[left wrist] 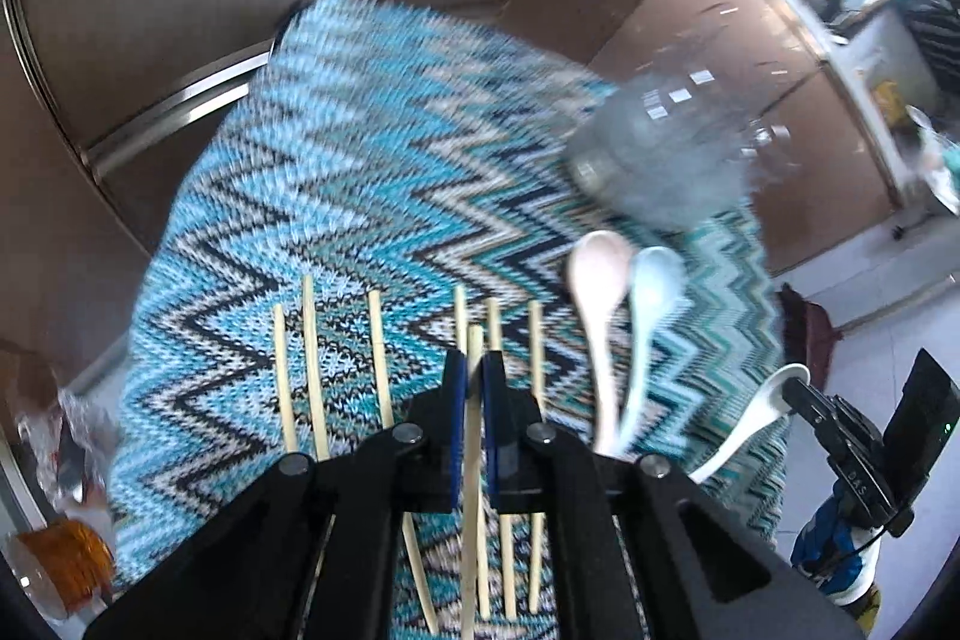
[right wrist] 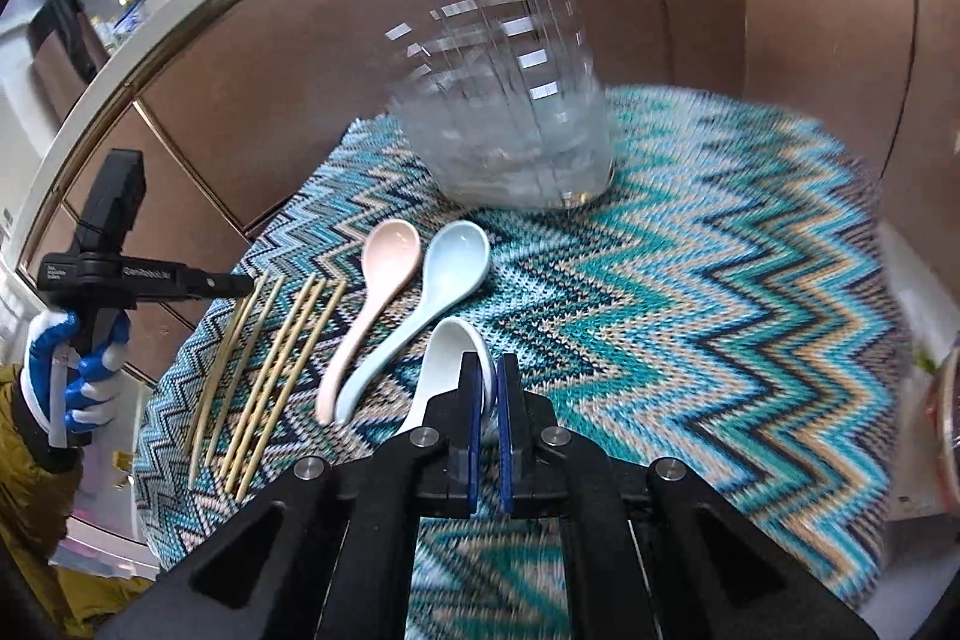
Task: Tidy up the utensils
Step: 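Lift the spoon with the right tool over the holder while the left tool carries the chopstick there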
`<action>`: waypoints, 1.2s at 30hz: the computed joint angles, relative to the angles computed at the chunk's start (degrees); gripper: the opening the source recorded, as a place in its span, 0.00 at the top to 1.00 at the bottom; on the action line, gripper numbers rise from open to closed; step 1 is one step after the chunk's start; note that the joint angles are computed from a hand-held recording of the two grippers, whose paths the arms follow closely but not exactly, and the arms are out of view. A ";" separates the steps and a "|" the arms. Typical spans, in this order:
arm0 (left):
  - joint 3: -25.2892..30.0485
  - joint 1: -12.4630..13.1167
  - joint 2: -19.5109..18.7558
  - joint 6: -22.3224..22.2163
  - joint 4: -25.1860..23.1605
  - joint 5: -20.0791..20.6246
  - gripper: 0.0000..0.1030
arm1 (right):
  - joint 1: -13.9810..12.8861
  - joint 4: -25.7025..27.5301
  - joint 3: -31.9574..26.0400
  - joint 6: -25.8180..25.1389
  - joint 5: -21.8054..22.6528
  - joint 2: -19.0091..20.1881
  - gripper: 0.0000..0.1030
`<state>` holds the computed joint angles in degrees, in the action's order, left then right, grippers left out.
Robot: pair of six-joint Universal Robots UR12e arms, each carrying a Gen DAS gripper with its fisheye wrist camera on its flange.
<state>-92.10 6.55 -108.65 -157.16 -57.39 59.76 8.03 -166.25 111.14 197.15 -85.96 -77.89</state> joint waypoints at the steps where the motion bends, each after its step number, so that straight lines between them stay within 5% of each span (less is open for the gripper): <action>1: -0.79 0.46 0.94 0.90 0.82 -1.13 0.95 | 0.62 -0.42 0.19 -0.09 -1.43 -0.43 0.95; 9: -3.21 3.13 5.43 -0.28 9.37 -11.41 0.95 | 3.58 -3.56 1.01 -0.17 -9.83 -4.09 0.95; 17: 1.00 0.23 1.97 -16.82 33.78 -20.03 0.95 | 4.93 -7.87 -5.16 -5.25 -20.14 -2.38 0.95; 22: 6.84 -3.13 -3.76 -32.81 51.61 -17.20 0.95 | 4.17 -11.74 -9.71 -8.56 -23.47 0.98 0.95; 25: 9.60 -5.14 -6.60 -38.46 59.16 -12.73 0.95 | 3.50 -13.67 -12.48 -10.00 -24.97 3.51 0.95; 36: 11.13 -10.06 -13.44 -38.67 70.06 0.55 0.95 | 4.05 -18.21 -17.77 -15.56 -33.68 11.94 0.95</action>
